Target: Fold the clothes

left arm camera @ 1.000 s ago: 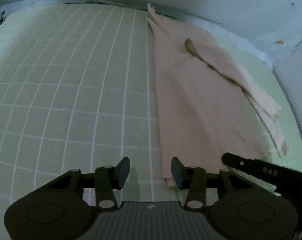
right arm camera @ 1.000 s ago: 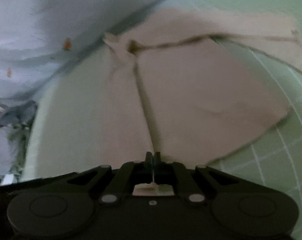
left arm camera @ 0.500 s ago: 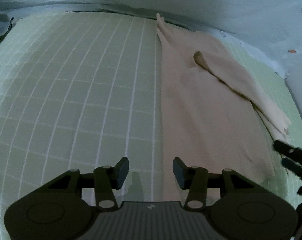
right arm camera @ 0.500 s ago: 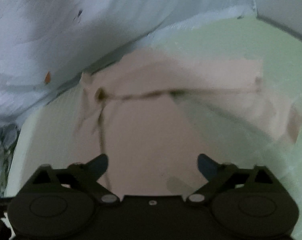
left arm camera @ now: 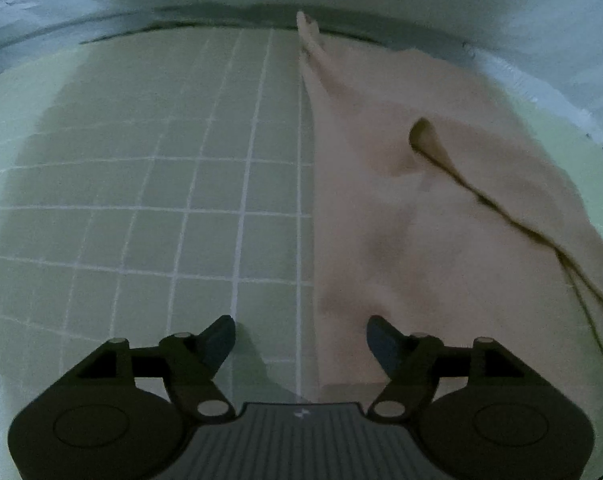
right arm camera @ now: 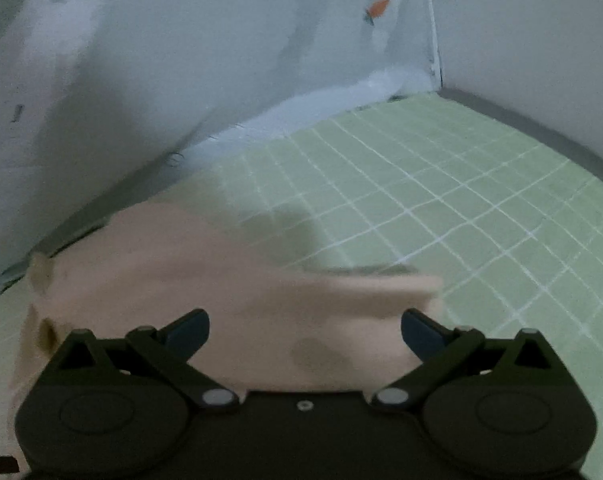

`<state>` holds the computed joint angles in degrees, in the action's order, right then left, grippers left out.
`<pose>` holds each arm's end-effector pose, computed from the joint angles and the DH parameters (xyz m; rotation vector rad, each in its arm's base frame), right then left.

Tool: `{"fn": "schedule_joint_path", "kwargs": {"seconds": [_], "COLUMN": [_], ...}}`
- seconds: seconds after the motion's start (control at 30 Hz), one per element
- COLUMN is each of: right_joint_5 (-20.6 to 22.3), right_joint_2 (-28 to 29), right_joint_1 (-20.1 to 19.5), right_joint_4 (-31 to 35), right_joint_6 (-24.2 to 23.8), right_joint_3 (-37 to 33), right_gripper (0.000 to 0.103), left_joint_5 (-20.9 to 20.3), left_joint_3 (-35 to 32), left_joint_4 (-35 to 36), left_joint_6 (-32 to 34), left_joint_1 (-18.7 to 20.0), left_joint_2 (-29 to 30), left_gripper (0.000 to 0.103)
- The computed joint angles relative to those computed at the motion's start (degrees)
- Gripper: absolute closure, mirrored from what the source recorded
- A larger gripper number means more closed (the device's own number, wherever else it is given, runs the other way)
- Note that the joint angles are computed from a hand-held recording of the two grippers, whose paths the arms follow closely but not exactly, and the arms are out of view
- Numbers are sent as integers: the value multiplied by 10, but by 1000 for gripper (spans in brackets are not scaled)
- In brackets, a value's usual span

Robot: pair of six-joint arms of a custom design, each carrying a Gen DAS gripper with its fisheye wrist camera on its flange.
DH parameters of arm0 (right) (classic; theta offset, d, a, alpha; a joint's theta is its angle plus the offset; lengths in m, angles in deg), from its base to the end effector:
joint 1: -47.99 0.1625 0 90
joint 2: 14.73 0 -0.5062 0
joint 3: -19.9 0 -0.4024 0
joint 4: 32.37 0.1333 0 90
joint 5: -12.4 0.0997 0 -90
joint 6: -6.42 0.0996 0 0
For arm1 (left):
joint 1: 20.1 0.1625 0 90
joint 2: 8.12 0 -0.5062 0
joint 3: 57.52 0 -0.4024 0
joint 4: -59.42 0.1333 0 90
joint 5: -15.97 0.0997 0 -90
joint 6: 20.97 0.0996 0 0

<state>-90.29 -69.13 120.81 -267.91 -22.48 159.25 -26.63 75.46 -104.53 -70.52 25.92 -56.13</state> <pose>-0.0305 -0.4759 0.2124 0.0860 -2.2995 1.1346 -0.1700 -0.4737 0.0527 -0.0149 2.3765 -0.6025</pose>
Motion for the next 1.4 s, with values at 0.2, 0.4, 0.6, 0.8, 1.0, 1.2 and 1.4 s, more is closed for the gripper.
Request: {"fn": "schedule_joint_path", "kwargs": {"seconds": [0.2,0.4,0.6,0.8,1.0,1.2,1.4], "right_joint_5": [-43,-67,-11,64,137,155,147], "right_joint_2": [-8,-10,-30,-50,-52,-18,25], "right_joint_1": [-8,-4,-3,20,56,84,104], "right_joint_4": [58,64,36,-1,-24,-53,-80], "right_joint_6": [-71,-60,-52,-103,-143,-180,-208], "right_joint_3": [-42,-47,-14,42,111,167,209], "right_gripper": [0,43,95,96,96,97,97], "left_joint_5": [26,22,20,25,25,20,1], "left_joint_3": [-26,-42,-41,-9,29,68,97], "left_joint_4": [24,53,91,89,87,87,110], "left_joint_6": [31,7,-19,-46,-79,-115,-160], "left_joint_1": [0,12,1,-37,-92,-134,-165], "left_joint_2": [33,34,18,-5,-24,-45,-60], "left_gripper": [9,0,0,0,0,0,0]}}
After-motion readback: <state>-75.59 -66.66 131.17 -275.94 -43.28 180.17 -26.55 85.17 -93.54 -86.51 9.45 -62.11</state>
